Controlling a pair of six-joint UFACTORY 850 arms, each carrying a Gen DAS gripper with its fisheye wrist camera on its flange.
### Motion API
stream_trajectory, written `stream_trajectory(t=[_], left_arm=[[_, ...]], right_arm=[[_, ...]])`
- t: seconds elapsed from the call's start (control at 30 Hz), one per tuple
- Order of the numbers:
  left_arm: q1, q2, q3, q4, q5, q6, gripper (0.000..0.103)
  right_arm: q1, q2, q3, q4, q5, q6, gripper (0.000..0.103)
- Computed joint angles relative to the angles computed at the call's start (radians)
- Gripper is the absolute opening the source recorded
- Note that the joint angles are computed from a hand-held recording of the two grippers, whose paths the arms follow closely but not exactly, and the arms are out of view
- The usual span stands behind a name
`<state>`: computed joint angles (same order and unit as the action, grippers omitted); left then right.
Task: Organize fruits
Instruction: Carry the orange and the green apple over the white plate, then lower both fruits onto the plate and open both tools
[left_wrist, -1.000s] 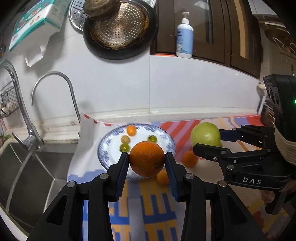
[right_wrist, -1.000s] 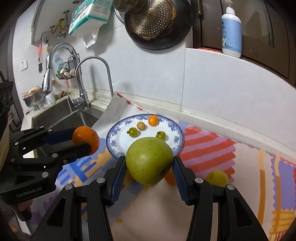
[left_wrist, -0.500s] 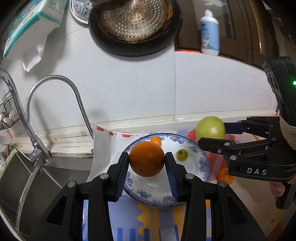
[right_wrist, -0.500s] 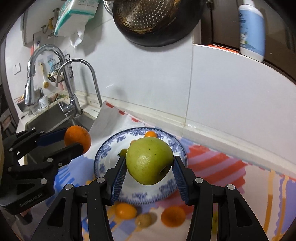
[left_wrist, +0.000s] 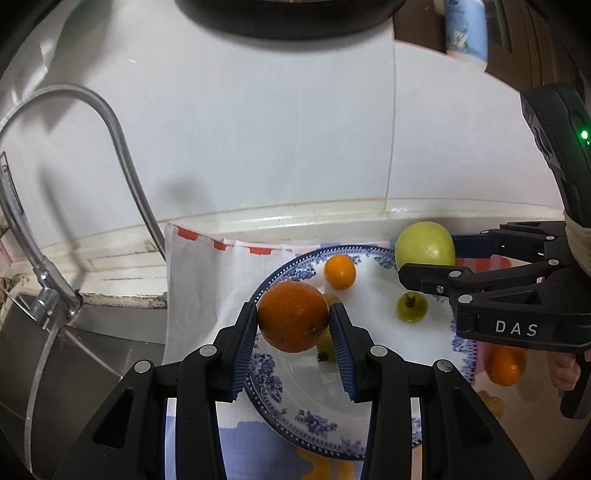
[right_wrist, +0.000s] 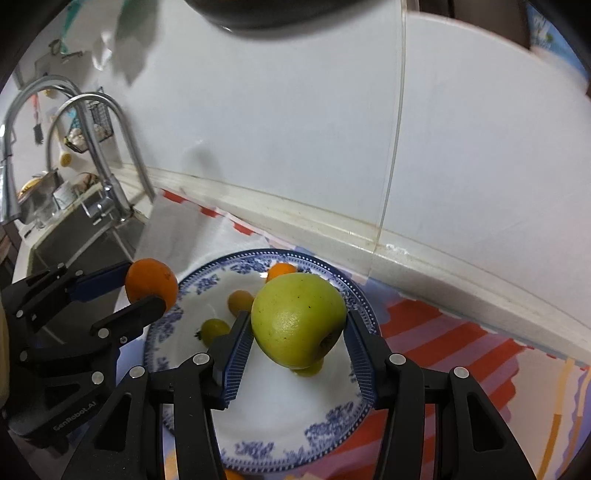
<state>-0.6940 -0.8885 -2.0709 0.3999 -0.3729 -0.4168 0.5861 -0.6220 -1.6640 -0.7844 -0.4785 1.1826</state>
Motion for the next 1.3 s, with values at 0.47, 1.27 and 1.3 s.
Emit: stream_trajectory(t=[0.47,1.27,1.3], left_arm=[[0.014,-0.088,-0.106,-0.175,-0.042,0.156,0.040],[-0.034,0.188,0.230,0.317,0.102,-0.409,0.061],[-0.038,0.203,0.249,0.356,0.110,-0.449,0.062]], right_arm=[[-0.032,-0.107,-0.117,0.208,-0.022,-0.207,0.051],[0.055,0.115,0.123,-0.298,-0.065,0.340,0.067],[0.063,0.131,0.139,-0.322,-0.076,0.366,0.067]])
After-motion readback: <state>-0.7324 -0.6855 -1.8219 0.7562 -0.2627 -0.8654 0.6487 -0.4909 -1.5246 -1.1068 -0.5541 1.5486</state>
